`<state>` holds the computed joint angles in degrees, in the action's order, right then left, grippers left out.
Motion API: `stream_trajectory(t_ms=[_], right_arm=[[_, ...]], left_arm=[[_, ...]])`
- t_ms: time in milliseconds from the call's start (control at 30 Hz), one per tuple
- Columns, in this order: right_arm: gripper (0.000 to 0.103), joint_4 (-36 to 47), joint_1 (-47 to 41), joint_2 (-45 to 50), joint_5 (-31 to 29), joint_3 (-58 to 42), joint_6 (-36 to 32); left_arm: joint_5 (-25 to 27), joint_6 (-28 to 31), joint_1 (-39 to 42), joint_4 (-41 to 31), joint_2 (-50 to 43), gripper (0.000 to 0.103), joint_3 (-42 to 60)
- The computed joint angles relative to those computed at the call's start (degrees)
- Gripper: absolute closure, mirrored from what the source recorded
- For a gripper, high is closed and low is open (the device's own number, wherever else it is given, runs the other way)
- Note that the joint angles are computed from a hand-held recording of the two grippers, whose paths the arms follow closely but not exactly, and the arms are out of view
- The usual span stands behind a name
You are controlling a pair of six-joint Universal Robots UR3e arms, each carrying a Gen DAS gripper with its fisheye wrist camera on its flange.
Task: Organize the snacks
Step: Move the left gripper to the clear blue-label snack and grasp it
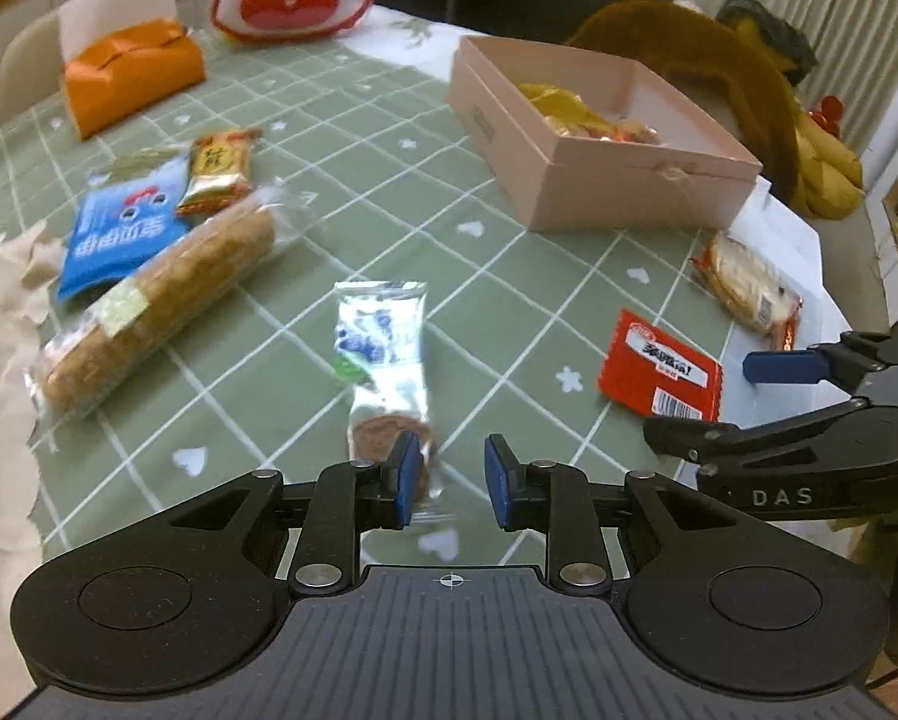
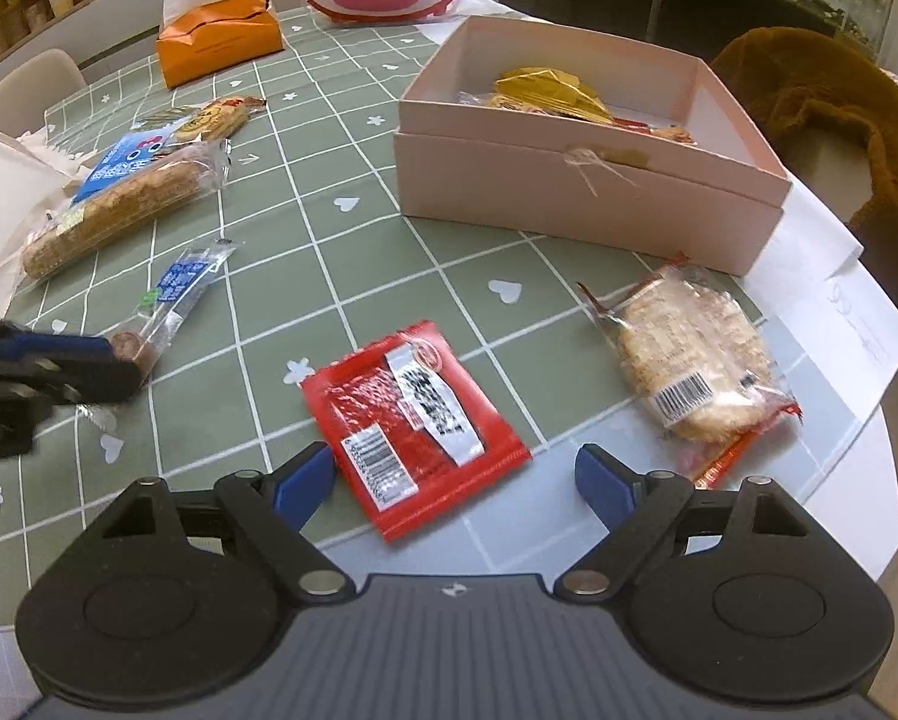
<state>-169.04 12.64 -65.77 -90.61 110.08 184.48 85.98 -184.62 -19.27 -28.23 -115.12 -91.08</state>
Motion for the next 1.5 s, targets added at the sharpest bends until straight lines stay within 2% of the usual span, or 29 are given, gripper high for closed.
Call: stream_trajectory(t_ms=[100,167,300,433,600,667,733,767,833,900,967,1067,1133,1200,1300,1367,1500], right_arm=[[0.014,-1.8,-0.8,-1.0,0.2,2.4,-0.3],[0.011,-3.0,-1.0,-1.2,0.0,3.6,0.0],[0.010,-5.5,-1.2,-1.4,-0.2,5.5,0.2],[0.009,-6.2,-1.5,-1.9,0.0,6.6,-0.1],[0.007,-7.5,-1.5,-2.1,-0.2,7.7,0.2],[0.006,-7.7,-1.5,-2.0,-0.4,7.8,0.3],[0.005,-6.8,-1.4,-1.8,-0.6,7.2,0.7],[0.004,-6.2,-1.5,-1.8,-0.7,6.8,0.9],[0.003,-4.9,-1.4,-1.6,-0.8,5.8,1.2],[0.002,-3.9,-1.2,-1.4,-1.0,5.1,1.6],[0.000,-4.3,-1.1,-1.0,-1.2,4.9,1.7],[0.000,-6.5,-0.8,-0.6,-1.5,5.8,2.1],[0.000,-7.6,-0.8,-0.4,-1.6,6.2,2.3],[0.000,-8.6,-0.8,-0.2,-1.6,6.6,2.0],[0.002,-6.1,-1.0,-0.9,-1.0,5.6,0.6],[0.006,-3.9,-1.0,-1.5,-0.7,4.4,-1.3],[0.006,-3.3,-0.3,-0.3,-1.5,1.9,-3.5]], left_arm=[[-2.8,-0.1,0.5,1.0,-0.5,0.074,-0.2],[-5.9,-0.6,1.2,-1.5,-1.4,0.074,0.9],[-5.4,-1.9,0.8,5.5,0.7,0.074,-4.2],[0.5,-4.7,0.3,10.0,2.1,0.074,-6.5],[7.4,-4.5,-1.7,2.5,-0.1,0.073,-1.5],[8.8,-3.5,-2.5,2.2,-1.0,0.064,-0.7],[7.0,-3.4,-2.0,1.2,-1.7,0.058,0.0],[5.6,-3.2,-1.5,1.6,-1.7,0.051,-0.3],[3.1,-3.1,-0.5,1.8,-1.6,0.048,-0.7],[2.1,-3.8,0.4,2.7,-1.5,0.048,-1.3],[2.7,-4.5,0.7,3.4,-1.5,0.055,-1.8],[2.7,-4.9,1.0,2.6,-1.5,0.056,-1.2],[2.5,-4.2,0.8,1.9,-2.0,0.051,-0.3],[2.1,-3.6,0.9,0.7,-2.5,0.051,1.0],[2.1,-4.1,1.6,-0.1,-2.2,0.055,1.3],[2.6,-4.1,1.9,-0.2,-1.8,0.056,0.8],[0.4,-3.7,3.1,0.1,-1.2,0.055,-0.2]])
